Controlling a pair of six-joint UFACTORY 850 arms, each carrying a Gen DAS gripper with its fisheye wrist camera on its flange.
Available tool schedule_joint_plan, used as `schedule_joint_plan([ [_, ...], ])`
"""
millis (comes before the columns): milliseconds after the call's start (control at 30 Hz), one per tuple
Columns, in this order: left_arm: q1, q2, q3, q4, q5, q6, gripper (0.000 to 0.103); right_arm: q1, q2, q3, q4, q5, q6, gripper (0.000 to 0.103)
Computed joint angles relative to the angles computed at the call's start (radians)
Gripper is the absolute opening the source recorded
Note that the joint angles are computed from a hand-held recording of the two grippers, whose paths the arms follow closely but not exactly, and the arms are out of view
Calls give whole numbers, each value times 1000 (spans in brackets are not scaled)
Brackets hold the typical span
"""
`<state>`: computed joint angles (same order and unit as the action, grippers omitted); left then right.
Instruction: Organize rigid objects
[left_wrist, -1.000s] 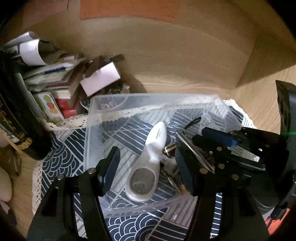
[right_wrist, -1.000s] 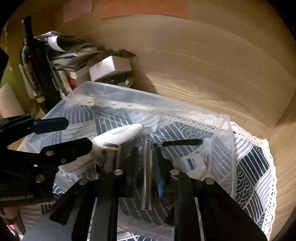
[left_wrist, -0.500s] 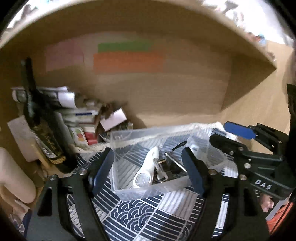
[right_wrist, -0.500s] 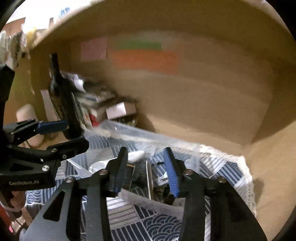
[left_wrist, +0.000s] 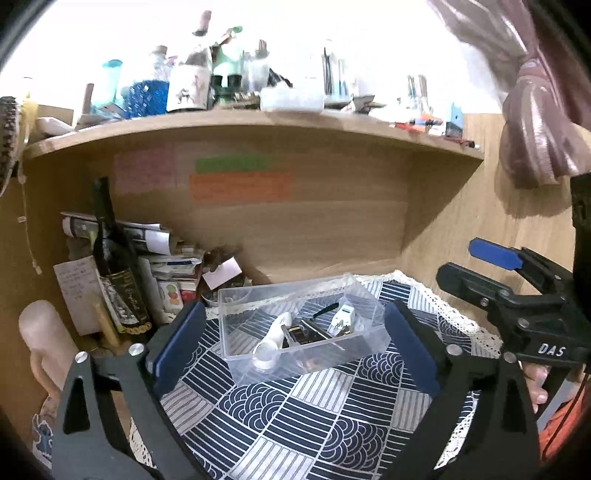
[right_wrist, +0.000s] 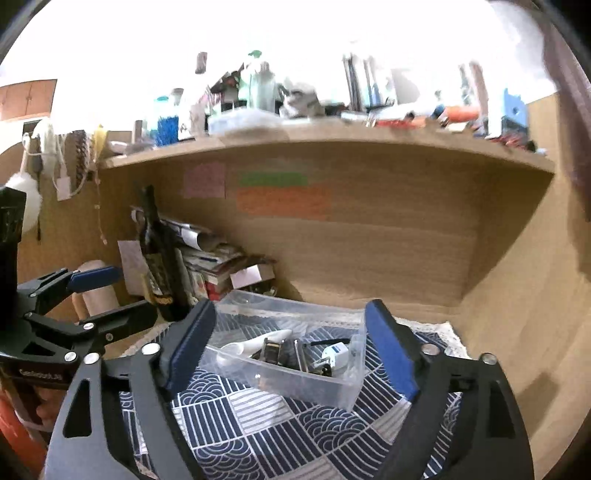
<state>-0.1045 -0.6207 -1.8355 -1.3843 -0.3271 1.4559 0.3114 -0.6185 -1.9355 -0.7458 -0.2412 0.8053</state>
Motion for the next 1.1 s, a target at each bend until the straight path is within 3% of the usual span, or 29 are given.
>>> schedule_joint_plan([
  [200,7,53,79,-146,-3,141,101,21,64,104,-309,21,317,92],
  [333,5,68,104,-200,-2,201,101,25,88,143,-401,28,420,93],
  [567,5,72,111,-248,1,244,102,23,83,139,-420,39,441,93],
  [1100,3,49,83,-164,14,156,102,21,79,135,-437,53,453,97],
])
